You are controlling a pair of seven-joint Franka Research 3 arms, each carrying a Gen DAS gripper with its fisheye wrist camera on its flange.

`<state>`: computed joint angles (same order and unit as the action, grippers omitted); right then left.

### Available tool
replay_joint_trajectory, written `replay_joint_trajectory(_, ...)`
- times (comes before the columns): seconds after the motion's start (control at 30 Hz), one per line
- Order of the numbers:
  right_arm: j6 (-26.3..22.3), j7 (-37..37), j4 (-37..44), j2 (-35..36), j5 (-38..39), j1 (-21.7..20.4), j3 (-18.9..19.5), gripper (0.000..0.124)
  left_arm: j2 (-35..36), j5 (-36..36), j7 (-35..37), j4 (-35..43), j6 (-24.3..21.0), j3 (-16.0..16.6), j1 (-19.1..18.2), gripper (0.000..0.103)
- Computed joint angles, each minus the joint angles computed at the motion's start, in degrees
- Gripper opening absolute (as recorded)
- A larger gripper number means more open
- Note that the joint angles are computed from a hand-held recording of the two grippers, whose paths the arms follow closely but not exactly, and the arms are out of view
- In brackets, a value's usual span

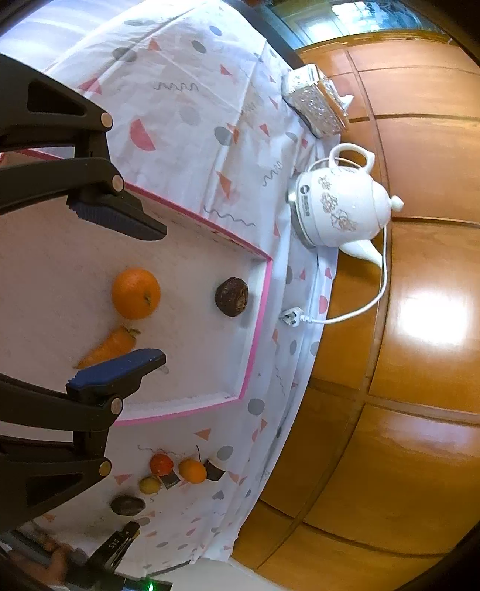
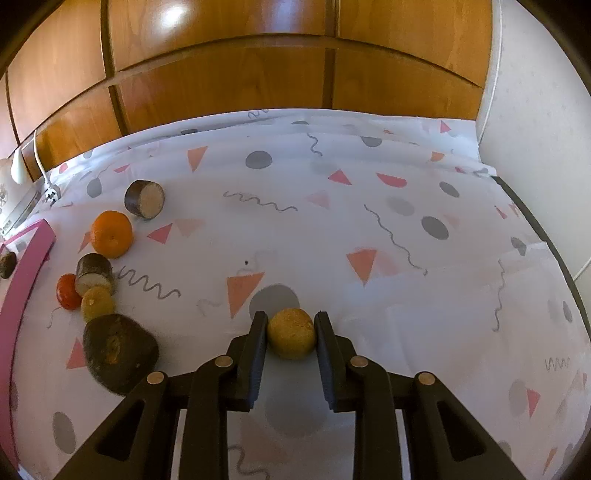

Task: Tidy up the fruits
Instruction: 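Carry the yellow potato into the tray with the right gripper and release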

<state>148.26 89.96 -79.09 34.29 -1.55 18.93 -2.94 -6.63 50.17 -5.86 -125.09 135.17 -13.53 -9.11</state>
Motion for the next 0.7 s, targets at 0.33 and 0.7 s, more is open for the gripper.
replay_joint_trajectory(0.33, 2.2, -9.5, -6.5, -6.8, 8.9, -3.1, 6.9, 0.025, -2.8, -0.4, -2.0, -3.6, 0.8, -0.2, 0.7, 0.062)
replay_joint_trajectory(0.7, -10.1, -26.8, 0.5, -4.7, 24.5, -0.1, 14.2, 0.025, -5.8, -1.2, -4.5, -7.5, 3.8, -0.2, 2.0, 0.062)
